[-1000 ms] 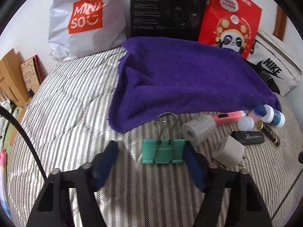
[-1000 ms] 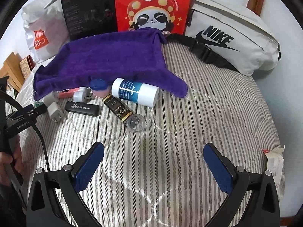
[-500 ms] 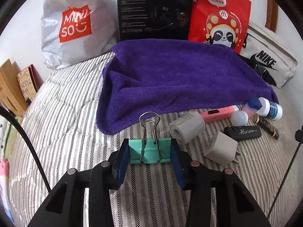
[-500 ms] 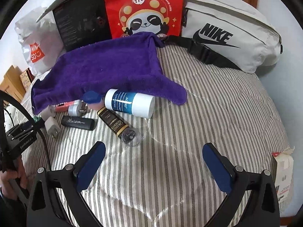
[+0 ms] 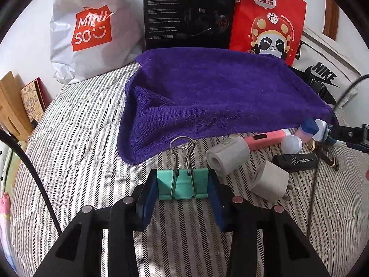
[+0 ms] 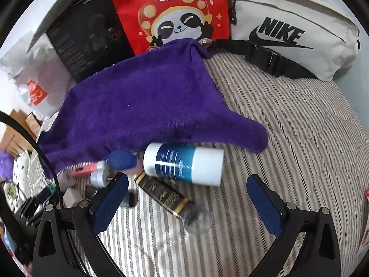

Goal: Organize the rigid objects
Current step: 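Close the right tool on the white-blue lotion bottle while the left tool lifts the clip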

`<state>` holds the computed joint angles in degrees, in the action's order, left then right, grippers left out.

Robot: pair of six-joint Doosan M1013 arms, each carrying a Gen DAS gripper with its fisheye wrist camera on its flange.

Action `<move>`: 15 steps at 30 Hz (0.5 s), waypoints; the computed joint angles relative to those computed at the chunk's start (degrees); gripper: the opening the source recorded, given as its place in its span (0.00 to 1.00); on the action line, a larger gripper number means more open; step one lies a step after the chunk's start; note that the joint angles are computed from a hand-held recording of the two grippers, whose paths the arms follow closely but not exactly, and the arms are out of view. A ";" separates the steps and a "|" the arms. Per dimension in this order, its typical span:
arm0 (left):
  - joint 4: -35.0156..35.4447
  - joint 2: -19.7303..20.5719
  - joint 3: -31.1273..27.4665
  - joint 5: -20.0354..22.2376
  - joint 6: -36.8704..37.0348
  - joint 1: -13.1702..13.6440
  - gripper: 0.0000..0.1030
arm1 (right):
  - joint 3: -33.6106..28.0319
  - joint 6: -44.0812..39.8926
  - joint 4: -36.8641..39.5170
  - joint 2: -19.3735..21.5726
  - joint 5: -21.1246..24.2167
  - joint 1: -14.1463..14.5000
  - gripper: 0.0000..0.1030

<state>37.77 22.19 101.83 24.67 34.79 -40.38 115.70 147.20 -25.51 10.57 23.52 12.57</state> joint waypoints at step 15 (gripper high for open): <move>0.01 -0.01 0.04 -0.08 -0.10 0.00 0.39 | -2.71 7.70 -8.56 4.06 3.53 0.60 0.76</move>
